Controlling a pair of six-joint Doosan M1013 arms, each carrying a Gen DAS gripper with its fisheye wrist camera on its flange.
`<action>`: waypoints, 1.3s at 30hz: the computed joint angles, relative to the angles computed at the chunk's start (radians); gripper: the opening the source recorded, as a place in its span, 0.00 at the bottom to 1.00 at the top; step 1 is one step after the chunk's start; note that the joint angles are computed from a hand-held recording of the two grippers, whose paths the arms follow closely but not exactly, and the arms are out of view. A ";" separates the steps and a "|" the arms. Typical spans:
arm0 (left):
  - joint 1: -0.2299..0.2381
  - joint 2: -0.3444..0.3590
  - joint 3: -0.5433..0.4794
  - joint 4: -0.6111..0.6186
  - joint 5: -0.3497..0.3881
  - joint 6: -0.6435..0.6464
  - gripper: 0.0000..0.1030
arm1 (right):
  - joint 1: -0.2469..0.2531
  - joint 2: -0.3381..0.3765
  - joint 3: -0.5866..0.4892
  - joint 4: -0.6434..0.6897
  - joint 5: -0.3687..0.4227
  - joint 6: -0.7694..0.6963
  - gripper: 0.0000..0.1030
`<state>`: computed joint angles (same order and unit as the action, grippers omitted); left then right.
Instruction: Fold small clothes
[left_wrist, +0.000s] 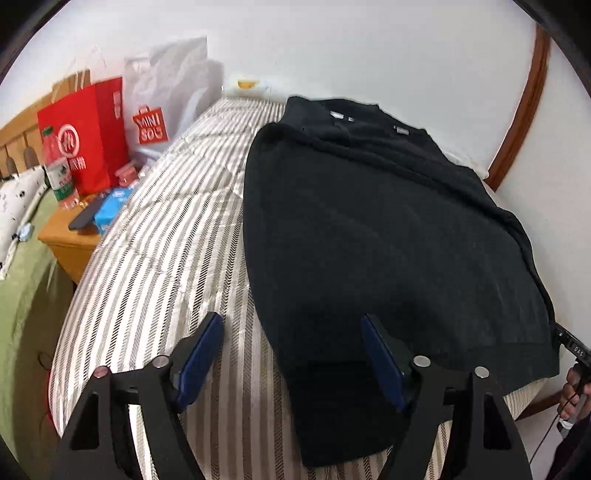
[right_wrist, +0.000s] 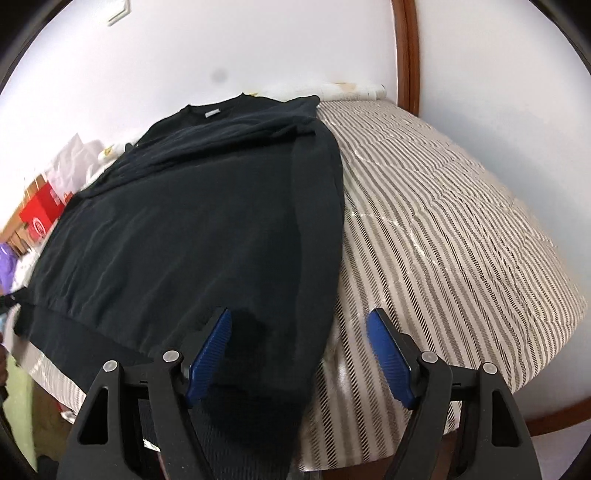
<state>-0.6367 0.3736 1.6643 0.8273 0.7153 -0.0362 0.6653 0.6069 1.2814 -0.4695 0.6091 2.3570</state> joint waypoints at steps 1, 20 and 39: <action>-0.004 0.002 -0.001 0.007 0.006 -0.003 0.68 | 0.005 0.006 -0.009 -0.020 0.013 0.008 0.71; -0.021 -0.031 0.029 0.067 -0.041 -0.151 0.07 | -0.008 -0.008 -0.015 0.021 -0.050 -0.019 0.09; -0.045 -0.085 0.055 0.286 -0.105 -0.311 0.07 | -0.019 -0.074 0.036 -0.006 -0.186 0.039 0.09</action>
